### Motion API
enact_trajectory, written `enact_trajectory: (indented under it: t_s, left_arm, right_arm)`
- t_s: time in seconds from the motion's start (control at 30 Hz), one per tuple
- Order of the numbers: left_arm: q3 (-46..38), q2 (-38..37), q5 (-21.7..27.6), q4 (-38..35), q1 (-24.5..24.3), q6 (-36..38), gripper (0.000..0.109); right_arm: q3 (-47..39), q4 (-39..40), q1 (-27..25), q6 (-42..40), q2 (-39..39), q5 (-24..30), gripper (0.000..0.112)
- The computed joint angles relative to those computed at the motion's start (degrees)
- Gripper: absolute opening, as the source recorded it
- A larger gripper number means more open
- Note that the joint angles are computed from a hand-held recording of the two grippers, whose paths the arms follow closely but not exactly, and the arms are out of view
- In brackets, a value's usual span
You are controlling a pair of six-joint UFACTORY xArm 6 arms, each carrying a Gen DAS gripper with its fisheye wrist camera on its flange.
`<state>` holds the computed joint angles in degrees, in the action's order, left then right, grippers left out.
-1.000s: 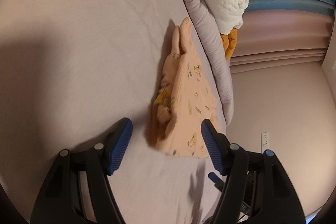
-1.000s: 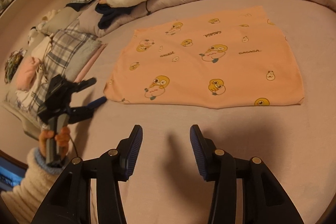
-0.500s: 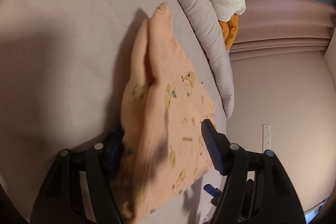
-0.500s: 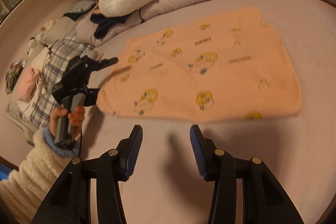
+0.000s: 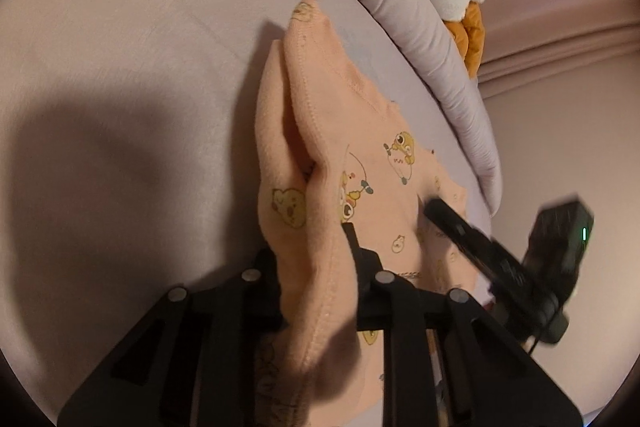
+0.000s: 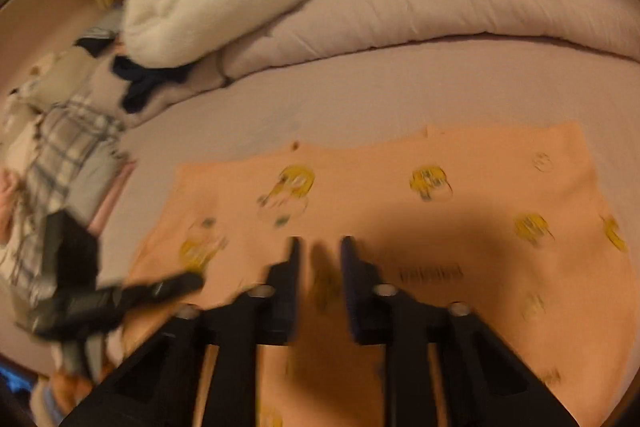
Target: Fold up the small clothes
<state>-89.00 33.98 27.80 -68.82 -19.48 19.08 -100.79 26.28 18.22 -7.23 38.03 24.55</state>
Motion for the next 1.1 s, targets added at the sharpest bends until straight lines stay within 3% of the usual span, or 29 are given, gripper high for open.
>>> enact_trajectory:
  t_s: [0.07, 0.2, 0.27, 0.4, 0.5, 0.57, 0.7, 0.87, 0.97, 1.07, 1.1]
  left_arm:
    - [-0.7, 0.4, -0.3, 3.5, -0.3, -1.9, 0.021]
    - [-0.7, 0.6, -0.3, 4.2, -0.3, -2.2, 0.022]
    - [-0.8, 0.6, -0.3, 4.0, -0.3, -2.1, 0.022]
    - [-1.0, 0.8, -0.3, 3.8, -0.3, -2.1, 0.022]
    - [-0.6, 0.5, -0.6, 5.0, -0.5, -3.3, 0.022]
    - [-0.9, 0.5, -0.9, 7.5, -0.6, -6.0, 0.022]
    - [-1.8, 0.2, -0.1, 11.6, -0.9, -10.9, 0.020]
    - [-2.7, -1.5, -0.3, 10.0, -2.1, -10.1, 0.019]
    - [-5.5, -1.6, 0.2, 13.6, -3.5, -12.3, 0.019]
    - [-10.6, 0.3, 2.3, 20.0, -5.4, -16.7, 0.019]
    - [-12.8, 1.3, 3.3, 21.5, -6.0, -17.7, 0.019]
  right_arm:
    - [-4.3, -7.2, 0.2, 4.2, 3.2, 3.3, 0.014]
    - [-2.8, -7.8, 0.0, 4.0, 1.7, 4.6, 0.014]
    - [2.0, -7.9, 0.2, 3.1, -2.1, 3.7, 0.014]
    - [18.2, -1.5, 2.0, -7.3, -13.3, -1.6, 0.014]
    - [24.4, -3.3, 2.8, -6.7, -16.4, -1.5, 0.014]
    - [29.6, -2.3, 3.5, -7.1, -19.2, -5.3, 0.014]
    - [34.0, 12.4, 2.9, -19.3, -23.8, -1.3, 0.014]
    - [35.5, 26.5, 0.3, -28.5, -27.1, 0.0, 0.014]
    - [34.2, 35.9, -2.5, -33.5, -27.3, 1.7, 0.014]
    - [31.9, 45.0, -6.6, -34.1, -25.6, 5.7, 0.019]
    - [31.4, 49.3, -8.6, -34.8, -24.9, 8.4, 0.027]
